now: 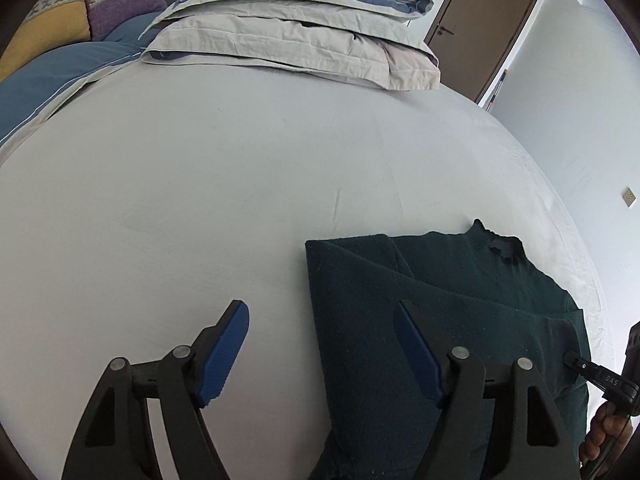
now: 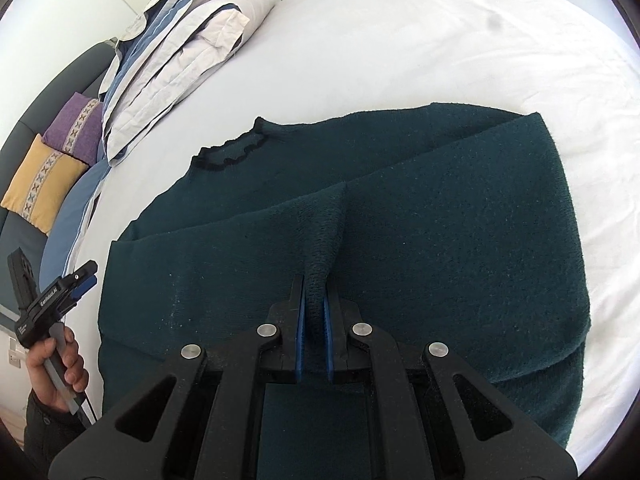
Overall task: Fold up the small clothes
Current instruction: 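Grasp the sweater side edge with the right tool and fold it inward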
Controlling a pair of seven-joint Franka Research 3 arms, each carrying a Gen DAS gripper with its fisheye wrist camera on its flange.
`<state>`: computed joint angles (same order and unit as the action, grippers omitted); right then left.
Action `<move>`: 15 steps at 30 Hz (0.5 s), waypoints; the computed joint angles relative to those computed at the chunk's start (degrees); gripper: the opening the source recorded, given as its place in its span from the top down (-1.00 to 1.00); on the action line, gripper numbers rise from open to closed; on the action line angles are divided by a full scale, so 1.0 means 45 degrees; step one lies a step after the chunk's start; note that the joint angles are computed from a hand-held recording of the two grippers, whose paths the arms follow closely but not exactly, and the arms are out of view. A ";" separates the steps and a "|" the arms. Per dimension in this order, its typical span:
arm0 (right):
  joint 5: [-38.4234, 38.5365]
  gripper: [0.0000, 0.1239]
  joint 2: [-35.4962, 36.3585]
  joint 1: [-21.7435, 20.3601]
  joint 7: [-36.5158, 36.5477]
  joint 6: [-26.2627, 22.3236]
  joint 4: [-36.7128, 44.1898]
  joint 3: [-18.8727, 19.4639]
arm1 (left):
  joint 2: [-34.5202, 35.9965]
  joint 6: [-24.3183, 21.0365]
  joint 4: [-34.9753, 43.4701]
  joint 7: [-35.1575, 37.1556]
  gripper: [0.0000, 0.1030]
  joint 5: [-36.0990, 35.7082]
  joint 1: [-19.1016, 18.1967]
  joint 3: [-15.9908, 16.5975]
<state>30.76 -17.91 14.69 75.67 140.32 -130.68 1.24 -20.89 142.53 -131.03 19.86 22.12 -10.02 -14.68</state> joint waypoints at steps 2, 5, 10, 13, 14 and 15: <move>0.0072 0.90 -0.0290 0.0004 0.0029 0.0059 -0.0296 -0.0014 | 0.0193 0.0073 0.0073 0.0148 -0.38 -0.0100 -0.0041 0.0067; 0.0447 0.90 -0.0117 0.0105 -0.0213 -0.0159 -0.0267 -0.0169 | 0.0644 0.0176 0.0235 0.0635 -0.11 -0.0420 -0.0173 0.0246; 0.0576 0.90 -0.0296 0.0235 -0.0585 -0.0179 -0.0414 -0.0092 | 0.1248 0.0121 0.0647 0.0861 -0.08 -0.0447 -0.0048 0.0295; 0.0661 0.90 -0.0431 0.0285 -0.0582 -0.0355 -0.0401 -0.0069 | 0.1505 0.0065 0.0884 0.1173 0.16 -0.0429 -0.0022 0.0364; 0.0691 0.90 -0.0445 0.0314 -0.0614 -0.0415 -0.0363 -0.0062 | 0.1565 0.0078 0.0901 0.1420 0.43 -0.0575 -0.0059 0.0442; 0.0673 0.90 -0.0491 0.0327 -0.0651 -0.0505 -0.0336 -0.0056 | 0.1623 0.0087 0.0930 0.1565 0.51 -0.0668 -0.0067 0.0480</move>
<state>33.79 -20.12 16.16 72.74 138.04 -132.19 0.98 -13.59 142.92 -126.84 26.90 19.12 -10.32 -12.52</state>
